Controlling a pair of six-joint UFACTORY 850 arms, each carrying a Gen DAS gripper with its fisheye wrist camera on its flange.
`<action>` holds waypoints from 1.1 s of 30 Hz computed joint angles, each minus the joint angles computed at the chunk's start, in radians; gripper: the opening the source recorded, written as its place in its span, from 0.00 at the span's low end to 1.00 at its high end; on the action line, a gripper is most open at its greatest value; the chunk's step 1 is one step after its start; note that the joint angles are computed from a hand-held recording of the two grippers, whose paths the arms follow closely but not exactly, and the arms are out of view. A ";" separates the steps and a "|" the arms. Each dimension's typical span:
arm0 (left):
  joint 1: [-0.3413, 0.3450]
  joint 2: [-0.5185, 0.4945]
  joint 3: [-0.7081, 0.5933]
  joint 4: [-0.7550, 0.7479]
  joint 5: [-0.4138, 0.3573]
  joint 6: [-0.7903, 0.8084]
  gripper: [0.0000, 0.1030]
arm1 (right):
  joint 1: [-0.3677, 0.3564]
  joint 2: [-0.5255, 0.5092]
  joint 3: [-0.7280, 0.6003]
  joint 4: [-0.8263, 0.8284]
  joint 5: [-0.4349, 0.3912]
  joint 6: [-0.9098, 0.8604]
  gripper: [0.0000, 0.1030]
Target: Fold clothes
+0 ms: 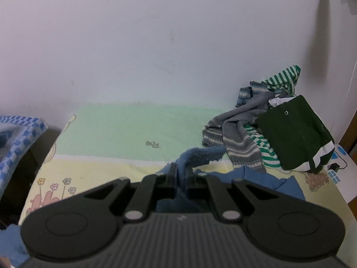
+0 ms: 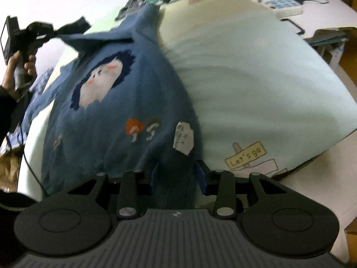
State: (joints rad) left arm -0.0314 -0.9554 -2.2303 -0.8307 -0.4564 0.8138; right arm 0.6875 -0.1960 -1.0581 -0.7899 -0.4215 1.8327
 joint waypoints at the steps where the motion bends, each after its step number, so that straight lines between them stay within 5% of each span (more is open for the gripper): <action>1: 0.000 -0.002 -0.007 0.002 -0.007 -0.005 0.03 | 0.000 0.005 0.006 -0.020 0.002 0.042 0.39; 5: -0.005 0.016 0.019 -0.033 0.018 0.049 0.03 | -0.005 0.014 0.019 -0.027 0.018 0.056 0.36; 8: -0.004 0.028 0.035 -0.059 0.027 0.081 0.03 | -0.006 0.018 0.020 -0.064 0.028 0.077 0.01; 9: -0.003 0.031 0.039 -0.065 0.033 0.086 0.03 | -0.004 0.022 0.019 -0.096 0.028 0.098 0.00; 18: 0.017 0.001 -0.018 0.040 0.026 -0.056 0.03 | 0.027 -0.021 -0.076 0.058 0.066 -0.284 0.01; 22: 0.021 -0.003 -0.021 0.063 0.011 -0.085 0.03 | 0.039 -0.023 -0.056 -0.052 -0.093 -0.049 0.31; 30: 0.017 -0.001 -0.009 0.093 0.014 -0.093 0.04 | -0.006 0.005 0.026 -0.140 -0.013 0.154 0.47; 32: 0.020 -0.004 -0.015 0.105 0.011 -0.108 0.04 | -0.011 -0.005 0.017 -0.136 0.025 0.135 0.38; 33: 0.022 -0.005 -0.017 0.111 0.010 -0.116 0.04 | -0.011 -0.012 0.010 -0.128 0.037 0.117 0.22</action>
State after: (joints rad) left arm -0.0097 -0.9606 -2.2471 -0.7200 -0.4467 0.6979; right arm 0.6766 -0.2082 -1.0483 -0.9174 -0.3846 1.9493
